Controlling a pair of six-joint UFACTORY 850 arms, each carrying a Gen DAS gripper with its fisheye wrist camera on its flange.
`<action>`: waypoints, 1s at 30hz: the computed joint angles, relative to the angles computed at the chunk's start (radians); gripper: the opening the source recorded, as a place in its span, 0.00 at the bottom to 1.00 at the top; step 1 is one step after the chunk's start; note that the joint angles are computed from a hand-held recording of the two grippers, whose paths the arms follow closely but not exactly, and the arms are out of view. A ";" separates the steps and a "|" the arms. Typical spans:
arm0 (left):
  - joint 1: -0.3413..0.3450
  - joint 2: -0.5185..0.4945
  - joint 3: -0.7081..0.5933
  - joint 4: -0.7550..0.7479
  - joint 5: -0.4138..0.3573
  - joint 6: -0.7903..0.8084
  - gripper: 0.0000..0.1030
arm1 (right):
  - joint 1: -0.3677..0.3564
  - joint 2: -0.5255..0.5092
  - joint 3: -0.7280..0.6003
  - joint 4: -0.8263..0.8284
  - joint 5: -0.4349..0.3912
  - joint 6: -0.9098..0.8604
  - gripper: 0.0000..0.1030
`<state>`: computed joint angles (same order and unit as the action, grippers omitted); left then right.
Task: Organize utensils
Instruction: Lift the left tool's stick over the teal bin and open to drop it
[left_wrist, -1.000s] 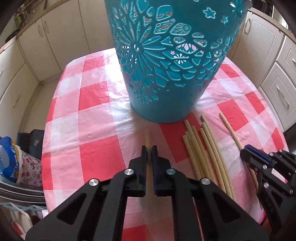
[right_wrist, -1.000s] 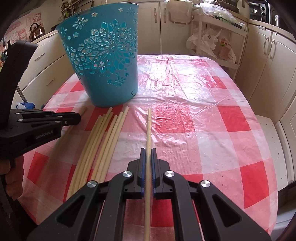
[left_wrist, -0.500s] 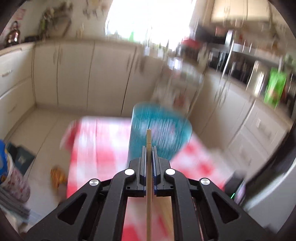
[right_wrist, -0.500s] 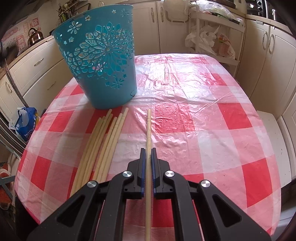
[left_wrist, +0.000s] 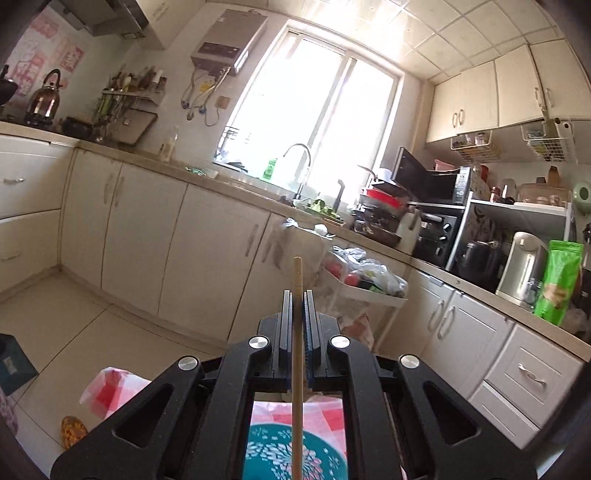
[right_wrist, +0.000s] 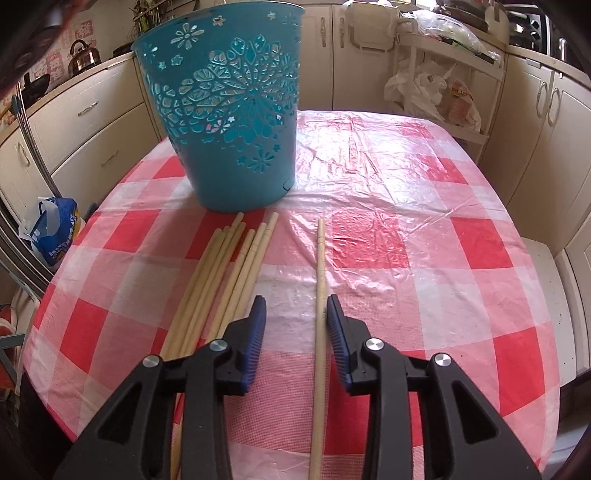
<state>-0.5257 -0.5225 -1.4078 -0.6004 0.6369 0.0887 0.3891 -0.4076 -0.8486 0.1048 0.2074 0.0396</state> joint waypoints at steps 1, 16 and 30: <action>0.002 -0.019 -0.021 -0.010 -0.006 0.005 0.05 | -0.004 0.001 0.001 -0.042 0.001 0.045 0.33; -0.001 -0.103 -0.012 -0.110 -0.015 0.123 0.05 | -0.033 -0.001 -0.007 -0.313 -0.004 0.330 0.33; -0.007 0.053 0.213 -0.106 -0.043 0.151 0.48 | -0.057 -0.003 -0.034 -0.244 -0.039 0.263 0.29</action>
